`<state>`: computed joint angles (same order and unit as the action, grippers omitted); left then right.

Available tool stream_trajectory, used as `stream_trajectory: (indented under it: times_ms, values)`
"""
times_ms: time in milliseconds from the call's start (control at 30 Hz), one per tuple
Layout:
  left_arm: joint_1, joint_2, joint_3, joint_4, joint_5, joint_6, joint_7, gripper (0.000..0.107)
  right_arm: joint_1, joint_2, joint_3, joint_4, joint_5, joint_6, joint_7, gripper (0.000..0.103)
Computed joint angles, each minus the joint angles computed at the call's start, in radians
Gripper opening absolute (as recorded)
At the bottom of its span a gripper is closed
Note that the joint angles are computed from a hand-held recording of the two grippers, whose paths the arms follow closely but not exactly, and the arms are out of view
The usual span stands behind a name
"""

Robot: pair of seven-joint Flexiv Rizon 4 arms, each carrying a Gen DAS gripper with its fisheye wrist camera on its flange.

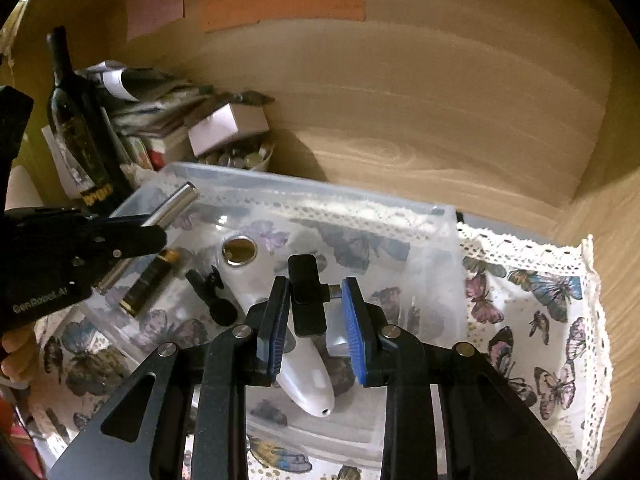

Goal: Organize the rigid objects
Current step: 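Drop the rod into the box with the left tool while the right releases its item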

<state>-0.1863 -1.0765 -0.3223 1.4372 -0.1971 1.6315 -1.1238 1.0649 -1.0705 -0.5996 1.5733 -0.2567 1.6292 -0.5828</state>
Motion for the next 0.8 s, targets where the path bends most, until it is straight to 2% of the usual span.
stream_trajectory:
  times_ms: [100,400,500,667,800]
  values:
    - [-0.033,-0.005,0.042,-0.014,0.000,0.008,-0.011,0.015,-0.014,-0.001,0.019,-0.011,-0.013,-0.013,-0.013,0.024]
    - [-0.032,0.005,0.043,-0.003,0.003,0.002,-0.019,0.016,-0.057,0.009,0.072,-0.031,-0.050,-0.029,-0.014,0.025]
    - [-0.014,0.017,0.024,0.020,0.009,0.019,-0.018,0.022,-0.052,0.014,0.066,-0.023,-0.055,-0.025,-0.009,0.026]
    - [0.034,0.048,-0.028,0.087,0.042,0.086,-0.015,0.033,0.011,0.019,-0.003,0.017,-0.037,0.003,0.005,0.031]
    - [0.085,0.074,-0.076,0.150,0.087,0.157,-0.024,0.050,0.079,0.019,-0.075,0.057,0.002,0.034,-0.001,0.037]
